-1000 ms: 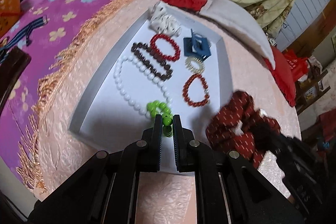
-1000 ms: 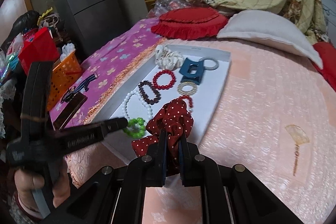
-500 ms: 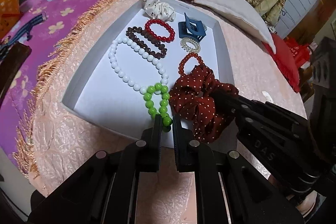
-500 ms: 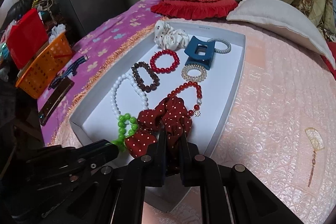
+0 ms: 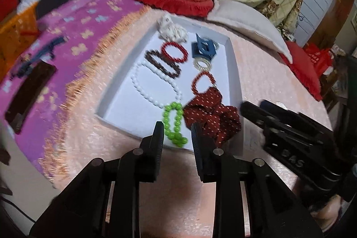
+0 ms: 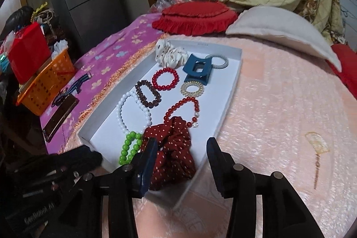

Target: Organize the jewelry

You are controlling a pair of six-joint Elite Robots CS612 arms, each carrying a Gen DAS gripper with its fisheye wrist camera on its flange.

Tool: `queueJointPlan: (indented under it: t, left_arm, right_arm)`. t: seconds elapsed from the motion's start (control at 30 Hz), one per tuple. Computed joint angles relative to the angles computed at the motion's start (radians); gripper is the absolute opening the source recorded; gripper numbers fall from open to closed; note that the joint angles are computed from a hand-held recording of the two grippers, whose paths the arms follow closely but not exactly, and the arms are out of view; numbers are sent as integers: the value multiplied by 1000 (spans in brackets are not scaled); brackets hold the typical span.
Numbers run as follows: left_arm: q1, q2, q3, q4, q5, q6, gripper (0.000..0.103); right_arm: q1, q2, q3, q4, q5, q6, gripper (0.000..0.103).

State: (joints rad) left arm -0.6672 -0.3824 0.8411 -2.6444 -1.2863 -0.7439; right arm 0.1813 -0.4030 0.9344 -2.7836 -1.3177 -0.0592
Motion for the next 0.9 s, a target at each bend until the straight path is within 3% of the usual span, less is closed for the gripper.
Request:
queueJointPlan:
  t: [0.17, 0.23, 0.27, 0.33, 0.4, 0.57, 0.77, 0.9]
  left_arm:
    - [-39, -30, 47, -7, 243, 26, 30]
    - [-56, -37, 65, -24, 343, 40, 51]
    - [-68, -40, 73, -30, 417, 43, 57]
    - [-82, -47, 97, -77, 499, 64, 72]
    - [-91, -55, 115, -109, 542, 74, 79]
    - [-106, -82, 159, -165, 594, 62, 80]
    - [-126, -98, 162, -100, 655, 38, 80]
    - [-136, -98, 162, -113, 660, 73, 80]
  right_arm:
    - [-12, -56, 112, -106, -12, 42, 44]
    - [-16, -79, 158, -152, -27, 60, 44]
    - [-17, -90, 180, -171, -38, 66, 44]
    - [-20, -110, 219, -201, -51, 74, 44]
    - [-21, -127, 252, -223, -65, 73, 44]
    - [-21, -165, 324, -268, -92, 70, 44]
    - [-24, -194, 385, -309, -103, 72, 44]
    - [-25, -205, 409, -321, -112, 65, 44]
